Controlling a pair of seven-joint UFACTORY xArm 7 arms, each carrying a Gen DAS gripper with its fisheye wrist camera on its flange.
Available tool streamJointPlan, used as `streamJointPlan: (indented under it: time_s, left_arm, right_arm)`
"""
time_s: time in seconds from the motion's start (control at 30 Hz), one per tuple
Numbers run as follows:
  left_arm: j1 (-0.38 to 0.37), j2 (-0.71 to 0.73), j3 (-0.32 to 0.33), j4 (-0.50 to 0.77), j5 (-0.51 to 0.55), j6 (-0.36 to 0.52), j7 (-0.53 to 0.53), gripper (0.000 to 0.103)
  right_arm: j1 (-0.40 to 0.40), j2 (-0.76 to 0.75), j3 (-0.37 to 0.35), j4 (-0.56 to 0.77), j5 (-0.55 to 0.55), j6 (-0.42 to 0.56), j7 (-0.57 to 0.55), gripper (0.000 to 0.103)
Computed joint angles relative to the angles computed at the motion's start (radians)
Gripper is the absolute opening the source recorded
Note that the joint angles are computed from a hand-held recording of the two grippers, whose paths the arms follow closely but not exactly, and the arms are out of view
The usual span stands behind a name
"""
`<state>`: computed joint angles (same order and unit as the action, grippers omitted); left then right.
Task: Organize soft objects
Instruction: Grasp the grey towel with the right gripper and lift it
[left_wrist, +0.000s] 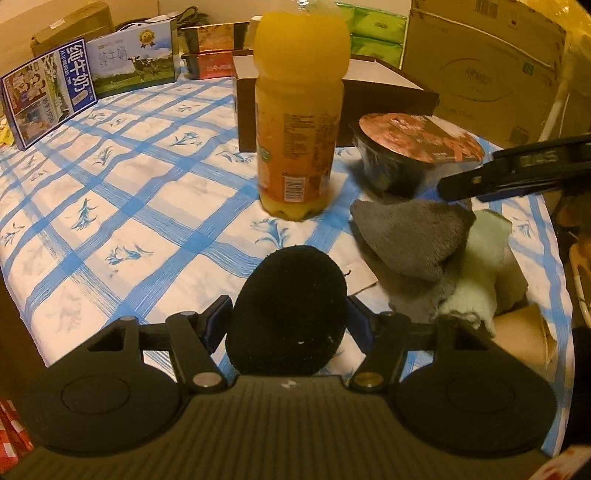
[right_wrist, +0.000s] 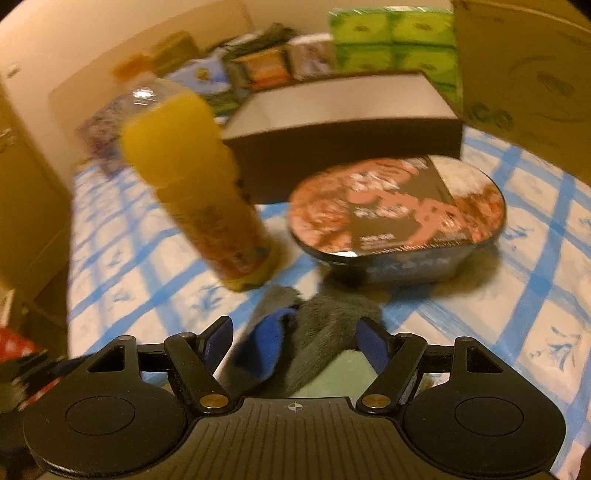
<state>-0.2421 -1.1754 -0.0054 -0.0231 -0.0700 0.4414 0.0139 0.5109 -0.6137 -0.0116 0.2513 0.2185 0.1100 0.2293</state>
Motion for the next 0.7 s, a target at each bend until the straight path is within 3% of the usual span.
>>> streamJointPlan:
  time_s: [0.1, 0.2, 0.3, 0.37, 0.47, 0.53, 0.7]
  left_arm:
    - [0.005, -0.002, 0.004, -0.005, -0.003, -0.006, -0.004, 0.064]
    - [0.009, -0.016, 0.005, -0.010, -0.003, 0.001, -0.007, 0.064]
    - [0.014, -0.020, 0.009, -0.012, -0.002, 0.004, -0.006, 0.064]
    - [0.018, -0.015, 0.007, -0.012, 0.000, 0.001, -0.006, 0.064]
    - [0.025, -0.012, 0.007, -0.009, -0.001, 0.002, -0.012, 0.064]
    - [0.029, -0.016, 0.013, -0.007, -0.004, 0.007, -0.013, 0.064]
    - [0.040, -0.049, 0.000, -0.003, 0.002, 0.033, -0.024, 0.064]
  right_arm:
    - [-0.024, 0.054, 0.008, 0.009, 0.009, -0.036, 0.040, 0.073]
    - [0.053, 0.038, -0.094, -0.017, 0.078, -0.087, 0.058, 0.073]
    - [0.022, 0.038, -0.083, -0.020, 0.079, -0.101, 0.099, 0.069]
    - [0.042, 0.061, -0.119, 0.001, 0.075, -0.074, 0.092, 0.045]
    - [0.145, 0.068, -0.225, 0.014, 0.128, -0.053, 0.032, 0.025]
    - [0.157, 0.051, -0.224, 0.003, 0.136, -0.071, -0.001, 0.013]
    - [0.170, -0.069, -0.213, -0.061, 0.103, -0.143, -0.048, 0.010]
